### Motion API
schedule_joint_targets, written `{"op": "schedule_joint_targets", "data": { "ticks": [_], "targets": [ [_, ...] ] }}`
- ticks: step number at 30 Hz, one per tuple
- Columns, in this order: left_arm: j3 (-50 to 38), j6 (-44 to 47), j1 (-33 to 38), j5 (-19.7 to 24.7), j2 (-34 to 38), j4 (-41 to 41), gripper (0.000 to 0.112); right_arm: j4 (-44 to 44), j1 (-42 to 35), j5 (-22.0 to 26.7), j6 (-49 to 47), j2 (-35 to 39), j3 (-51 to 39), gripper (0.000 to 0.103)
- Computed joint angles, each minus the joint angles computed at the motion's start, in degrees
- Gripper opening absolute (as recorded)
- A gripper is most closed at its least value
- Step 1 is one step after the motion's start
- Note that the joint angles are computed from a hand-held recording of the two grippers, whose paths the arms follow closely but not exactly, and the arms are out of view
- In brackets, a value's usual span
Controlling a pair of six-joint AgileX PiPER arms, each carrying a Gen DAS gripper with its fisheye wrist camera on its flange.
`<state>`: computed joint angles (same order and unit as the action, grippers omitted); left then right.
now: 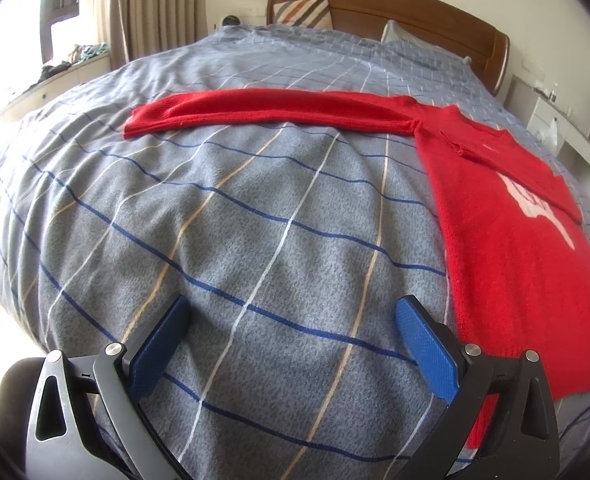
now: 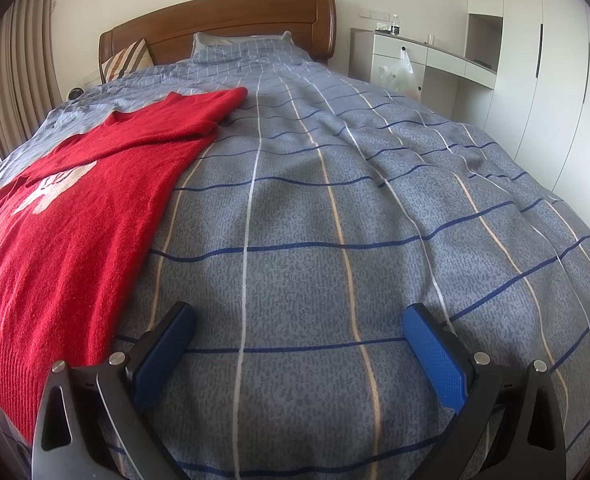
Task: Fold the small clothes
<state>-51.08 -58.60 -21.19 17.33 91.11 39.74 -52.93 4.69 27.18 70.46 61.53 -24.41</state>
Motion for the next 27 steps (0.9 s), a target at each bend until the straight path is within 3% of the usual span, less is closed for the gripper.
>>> {"op": "schedule_joint_targets", "data": {
  "ticks": [4, 8, 12, 14, 17, 22, 25, 27],
  "targets": [
    [-2.9, 15.6, 1.3, 1.1, -1.5, -13.3, 0.103, -0.1, 0.0, 0.0, 0.1, 0.0, 0.0, 0.102],
    [-8.7, 38.1, 5.5, 3.9, -3.1, -33.9, 0.103, -0.1, 0.0, 0.0, 0.1, 0.0, 0.0, 0.102],
    [-23.4, 60.6, 14.7, 16.2, 1.6, -56.5, 0.103, -0.1, 0.1, 0.0, 0.1, -0.1, 0.1, 0.102],
    [-33.2, 64.9, 20.5, 23.4, 5.9, -63.0, 0.103, -0.1, 0.1, 0.0, 0.2, -0.1, 0.1, 0.102],
    [-50.4, 63.0, 28.0, 35.8, 15.5, -66.0, 0.103, -0.3, 0.2, 0.1, 0.5, -0.1, 0.1, 0.103],
    [-76.9, 55.2, 31.3, 51.8, 33.9, -57.3, 0.101, -0.5, 0.3, 0.1, 0.7, -0.1, 0.2, 0.103],
    [-78.6, 52.3, 31.4, 50.2, 37.5, -53.2, 0.094, -0.7, -0.2, -0.3, 0.6, 0.2, 0.0, 0.103],
    [-80.4, 52.3, 31.9, 50.7, 40.1, -54.4, 0.083, -1.2, -0.1, -0.3, 1.0, 0.3, -0.1, 0.103]
  ]
}}
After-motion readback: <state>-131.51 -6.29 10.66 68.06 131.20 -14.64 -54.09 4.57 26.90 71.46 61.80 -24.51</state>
